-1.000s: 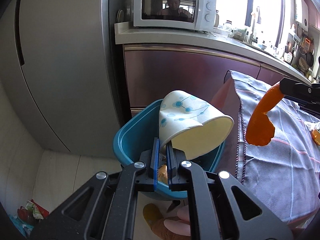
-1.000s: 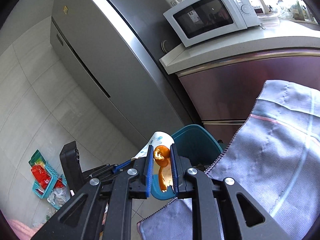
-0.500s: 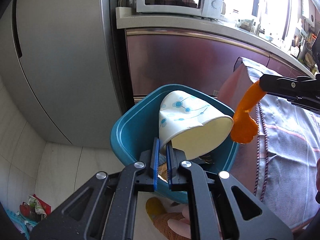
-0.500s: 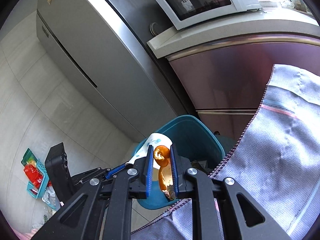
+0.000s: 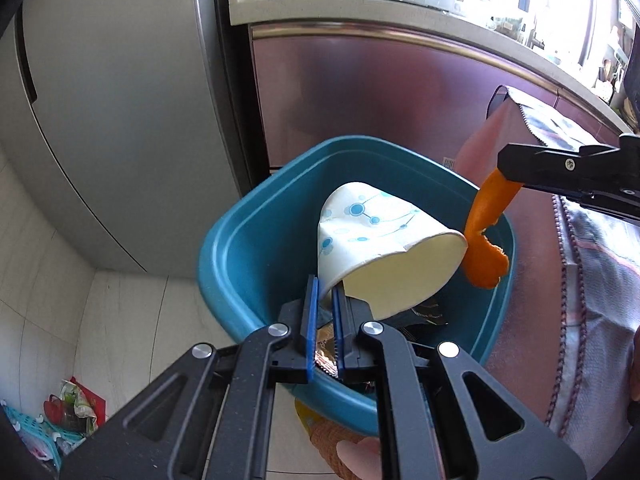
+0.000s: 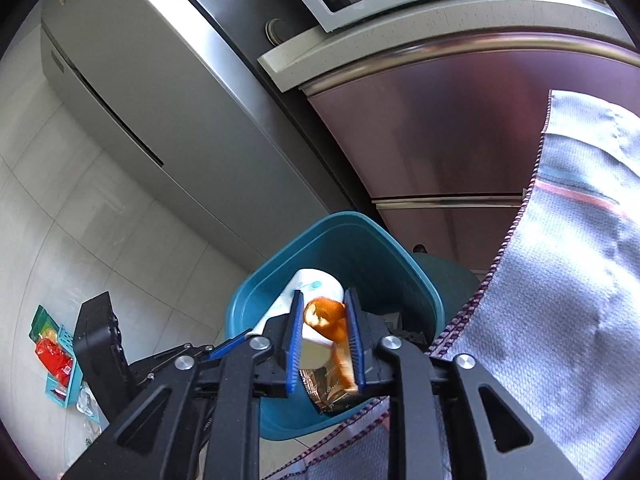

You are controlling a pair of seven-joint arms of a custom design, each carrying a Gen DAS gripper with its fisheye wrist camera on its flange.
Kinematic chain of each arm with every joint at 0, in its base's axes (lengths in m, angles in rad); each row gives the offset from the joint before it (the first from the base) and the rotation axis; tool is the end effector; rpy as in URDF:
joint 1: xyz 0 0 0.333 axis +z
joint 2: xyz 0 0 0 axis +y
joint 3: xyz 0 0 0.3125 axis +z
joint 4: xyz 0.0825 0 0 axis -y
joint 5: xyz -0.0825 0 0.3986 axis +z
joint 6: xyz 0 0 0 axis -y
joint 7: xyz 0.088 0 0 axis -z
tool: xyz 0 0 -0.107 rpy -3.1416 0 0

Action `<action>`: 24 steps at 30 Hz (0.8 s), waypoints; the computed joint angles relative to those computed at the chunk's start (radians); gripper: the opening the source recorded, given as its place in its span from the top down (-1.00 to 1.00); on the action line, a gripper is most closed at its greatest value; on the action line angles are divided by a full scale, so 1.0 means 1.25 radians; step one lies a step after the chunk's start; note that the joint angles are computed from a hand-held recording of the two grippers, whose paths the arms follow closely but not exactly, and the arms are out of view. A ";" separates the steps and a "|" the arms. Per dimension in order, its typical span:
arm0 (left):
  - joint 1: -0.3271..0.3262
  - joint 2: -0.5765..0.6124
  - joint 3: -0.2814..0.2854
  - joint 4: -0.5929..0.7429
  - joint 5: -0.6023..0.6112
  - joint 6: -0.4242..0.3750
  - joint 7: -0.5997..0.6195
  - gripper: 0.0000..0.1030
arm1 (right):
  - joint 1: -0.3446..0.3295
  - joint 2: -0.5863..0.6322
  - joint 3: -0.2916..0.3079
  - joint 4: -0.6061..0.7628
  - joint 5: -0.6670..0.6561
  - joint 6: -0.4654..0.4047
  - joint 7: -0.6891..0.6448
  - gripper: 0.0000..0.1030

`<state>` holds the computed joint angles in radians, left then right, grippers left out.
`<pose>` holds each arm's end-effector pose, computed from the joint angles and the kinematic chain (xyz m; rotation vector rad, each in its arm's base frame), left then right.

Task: Collect trash
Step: 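Carry the cup and peel strip over the teal bin and open both grippers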

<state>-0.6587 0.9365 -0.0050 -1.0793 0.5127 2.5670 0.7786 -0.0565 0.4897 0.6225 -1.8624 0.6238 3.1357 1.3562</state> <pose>0.6469 -0.5137 0.3078 -1.6460 2.0630 -0.7033 0.6290 0.2799 0.3624 -1.5629 1.6083 -0.0321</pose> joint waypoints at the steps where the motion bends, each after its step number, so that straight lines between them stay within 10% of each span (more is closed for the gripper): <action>1: 0.003 0.009 -0.005 0.011 -0.006 -0.006 0.006 0.82 | 0.006 -0.001 -0.006 0.000 -0.002 0.002 0.005 0.58; 13: 0.006 0.017 -0.007 0.003 -0.048 0.052 0.014 0.60 | -0.093 -0.005 0.097 -0.050 -0.014 0.033 -0.004 0.43; 24: -0.027 -0.128 0.042 -0.207 0.018 0.256 -0.074 0.40 | -0.440 -0.043 0.452 -0.244 -0.087 0.147 -0.010 0.19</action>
